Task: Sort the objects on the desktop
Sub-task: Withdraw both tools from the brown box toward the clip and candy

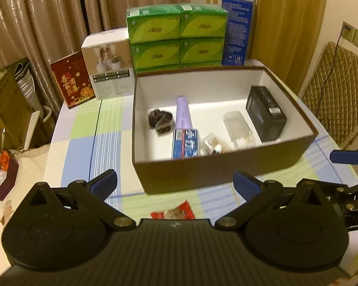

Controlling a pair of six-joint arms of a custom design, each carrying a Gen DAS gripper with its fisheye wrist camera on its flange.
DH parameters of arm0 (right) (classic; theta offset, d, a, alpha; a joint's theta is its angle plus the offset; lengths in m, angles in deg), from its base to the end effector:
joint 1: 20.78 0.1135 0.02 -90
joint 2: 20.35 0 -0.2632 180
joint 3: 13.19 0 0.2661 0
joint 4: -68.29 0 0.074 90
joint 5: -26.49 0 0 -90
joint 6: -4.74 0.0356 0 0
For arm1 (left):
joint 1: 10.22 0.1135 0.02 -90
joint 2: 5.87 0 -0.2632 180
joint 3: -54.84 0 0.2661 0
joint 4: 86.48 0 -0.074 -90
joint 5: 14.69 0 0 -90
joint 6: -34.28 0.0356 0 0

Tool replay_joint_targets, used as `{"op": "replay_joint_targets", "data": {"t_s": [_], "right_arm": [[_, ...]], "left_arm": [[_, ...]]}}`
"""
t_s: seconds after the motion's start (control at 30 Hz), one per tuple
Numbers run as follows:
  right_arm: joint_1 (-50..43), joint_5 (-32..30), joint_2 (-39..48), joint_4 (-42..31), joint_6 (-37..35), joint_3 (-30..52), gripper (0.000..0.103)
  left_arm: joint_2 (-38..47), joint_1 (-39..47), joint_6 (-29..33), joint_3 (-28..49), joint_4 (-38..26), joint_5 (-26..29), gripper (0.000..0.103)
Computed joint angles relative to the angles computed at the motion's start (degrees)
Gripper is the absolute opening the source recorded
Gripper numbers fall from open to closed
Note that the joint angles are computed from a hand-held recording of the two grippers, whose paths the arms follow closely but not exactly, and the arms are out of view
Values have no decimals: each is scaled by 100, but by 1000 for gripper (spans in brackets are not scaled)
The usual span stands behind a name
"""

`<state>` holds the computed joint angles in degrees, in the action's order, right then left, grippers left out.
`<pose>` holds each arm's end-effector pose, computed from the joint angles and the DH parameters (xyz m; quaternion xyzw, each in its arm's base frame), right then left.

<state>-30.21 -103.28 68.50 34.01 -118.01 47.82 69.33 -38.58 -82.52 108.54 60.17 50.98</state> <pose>0.2971 -0.0263 0.1628 -0.2647 0.8773 0.2265 0.3302 0.2372 -0.1114 0.1834 -0.0509 0.9327 0.0414 0.3546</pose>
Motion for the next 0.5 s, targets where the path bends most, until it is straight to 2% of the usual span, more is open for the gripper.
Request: {"op": "replay_joint_targets", "data": {"t_s": [0.13,0.5], "right_arm": [[-78,28,-269,-133,-212,-268,101],[-335,87,-763,-750,-833,-791,101]], "left_arm": [[-215,-338,-270,-232,-190,-264,102],[-847,-1096,-1275,-732,-931,-577,102]]}}
